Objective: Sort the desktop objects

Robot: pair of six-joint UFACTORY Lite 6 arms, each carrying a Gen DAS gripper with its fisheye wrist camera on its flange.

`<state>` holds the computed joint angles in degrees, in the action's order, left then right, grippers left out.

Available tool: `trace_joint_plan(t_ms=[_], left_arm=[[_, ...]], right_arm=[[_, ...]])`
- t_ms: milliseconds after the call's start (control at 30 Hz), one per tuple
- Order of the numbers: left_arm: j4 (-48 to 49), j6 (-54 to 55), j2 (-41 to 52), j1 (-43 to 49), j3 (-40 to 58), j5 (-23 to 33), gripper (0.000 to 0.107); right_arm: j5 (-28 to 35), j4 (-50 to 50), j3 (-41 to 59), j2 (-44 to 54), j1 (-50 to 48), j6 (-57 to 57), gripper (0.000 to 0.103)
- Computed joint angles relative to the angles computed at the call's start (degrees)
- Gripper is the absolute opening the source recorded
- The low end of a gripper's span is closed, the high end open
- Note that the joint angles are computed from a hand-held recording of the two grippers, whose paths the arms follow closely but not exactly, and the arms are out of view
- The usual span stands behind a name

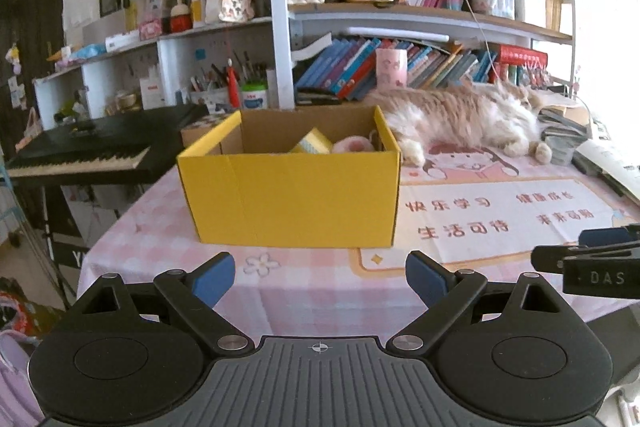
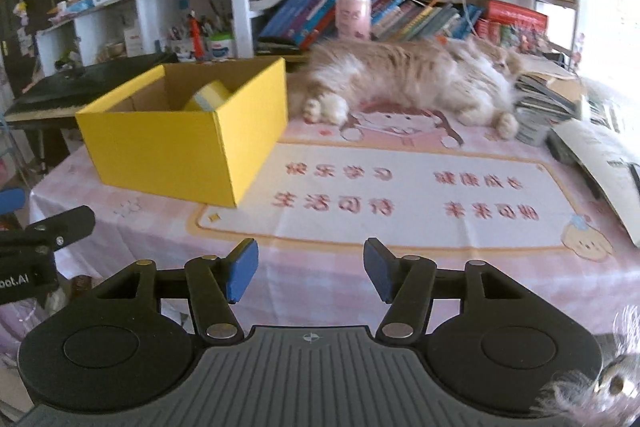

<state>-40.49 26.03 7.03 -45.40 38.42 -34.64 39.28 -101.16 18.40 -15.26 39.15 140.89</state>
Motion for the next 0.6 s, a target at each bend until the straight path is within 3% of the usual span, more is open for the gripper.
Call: trace_joint_plan(t_ms=[333,600], left_arm=[[-2.2,2.3,2.8,-2.9,2.3,1.0,0.099],[-3.3,4.4,4.1,-2.8,4.0,2.8,0.102]], right_arm=[[0.8,4.5,-4.3,-3.4,1.3,-1.1,0.064],[1.1,4.2,-4.4,-3.7,1.3,-0.8,0.077]])
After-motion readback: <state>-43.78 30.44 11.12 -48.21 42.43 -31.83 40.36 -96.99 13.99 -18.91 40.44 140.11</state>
